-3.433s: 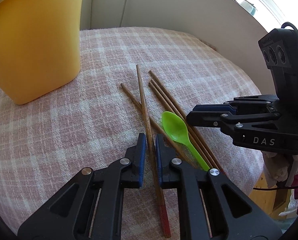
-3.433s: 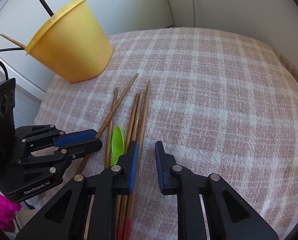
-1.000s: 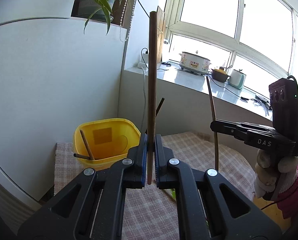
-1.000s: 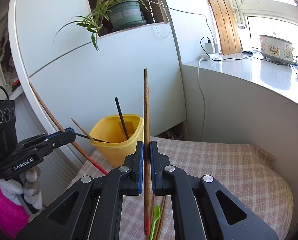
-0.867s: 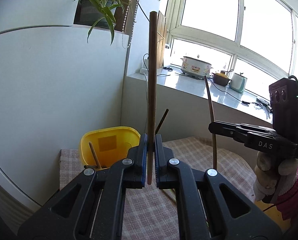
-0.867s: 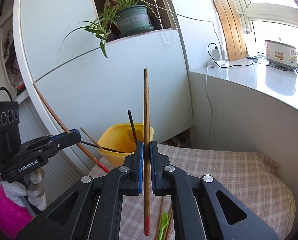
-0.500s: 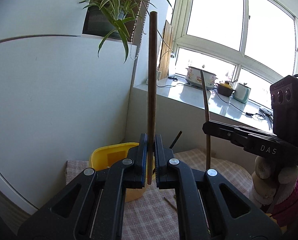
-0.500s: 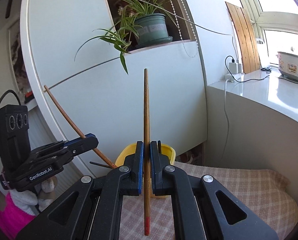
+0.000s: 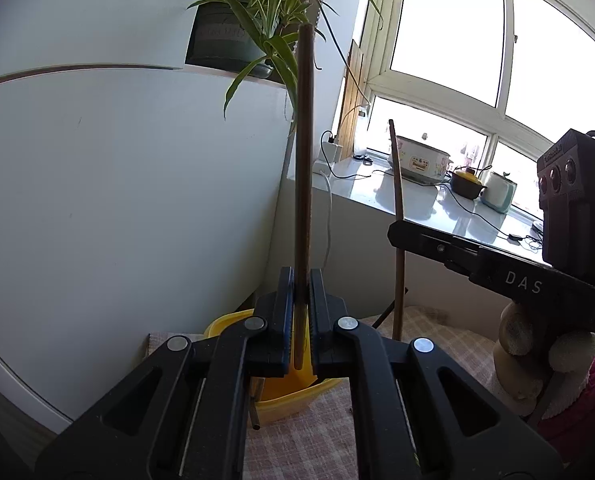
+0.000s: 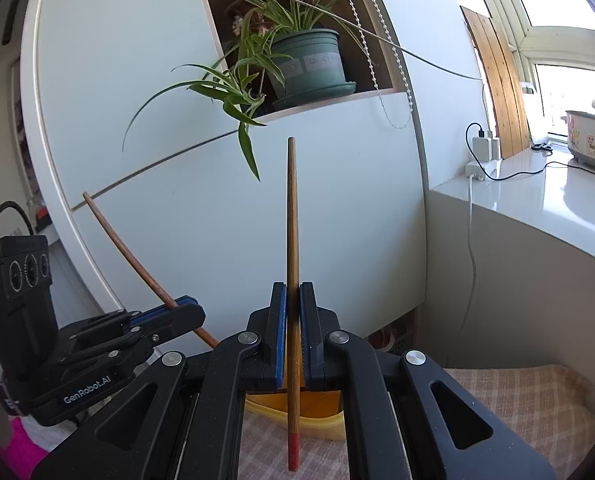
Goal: Organize utensils
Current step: 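Lower both wooden chopsticks into the yellow container with both tools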
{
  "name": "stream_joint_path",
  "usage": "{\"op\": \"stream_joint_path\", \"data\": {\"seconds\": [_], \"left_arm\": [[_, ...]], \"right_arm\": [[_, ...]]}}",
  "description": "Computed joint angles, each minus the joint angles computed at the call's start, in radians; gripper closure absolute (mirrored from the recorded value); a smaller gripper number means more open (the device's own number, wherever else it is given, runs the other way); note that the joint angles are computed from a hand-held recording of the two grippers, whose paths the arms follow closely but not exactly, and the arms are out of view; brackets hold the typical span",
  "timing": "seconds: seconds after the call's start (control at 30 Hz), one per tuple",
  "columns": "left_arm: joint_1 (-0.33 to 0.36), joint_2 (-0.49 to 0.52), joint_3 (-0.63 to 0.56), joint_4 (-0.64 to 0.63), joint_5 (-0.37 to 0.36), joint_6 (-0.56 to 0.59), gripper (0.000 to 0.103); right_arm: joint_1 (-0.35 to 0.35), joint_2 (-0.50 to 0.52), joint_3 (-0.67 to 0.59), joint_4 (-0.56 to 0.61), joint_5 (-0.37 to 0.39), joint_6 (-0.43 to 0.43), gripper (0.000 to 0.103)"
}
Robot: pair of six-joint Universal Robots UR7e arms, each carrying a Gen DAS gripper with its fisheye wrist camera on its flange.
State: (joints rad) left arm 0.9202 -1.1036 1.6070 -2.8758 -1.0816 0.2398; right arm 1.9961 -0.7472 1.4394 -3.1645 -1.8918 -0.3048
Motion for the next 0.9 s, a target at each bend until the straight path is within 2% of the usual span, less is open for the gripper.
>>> {"op": "stream_joint_path", "data": {"seconds": [0.33, 0.77, 0.9], "left_arm": [[0.011, 0.021, -0.018, 0.019, 0.012, 0.005, 0.099], [0.022, 0.05, -0.041, 0.037, 0.027, 0.014, 0.099], [0.025, 0.052, -0.035, 0.033, 0.032, 0.013, 0.099]], "right_arm": [[-0.018, 0.08, -0.099, -0.007, -0.023, 0.004, 0.098], [-0.017, 0.149, -0.155, -0.037, -0.07, -0.081, 0.098], [-0.02, 0.146, -0.147, -0.033, -0.076, -0.082, 0.098]]}}
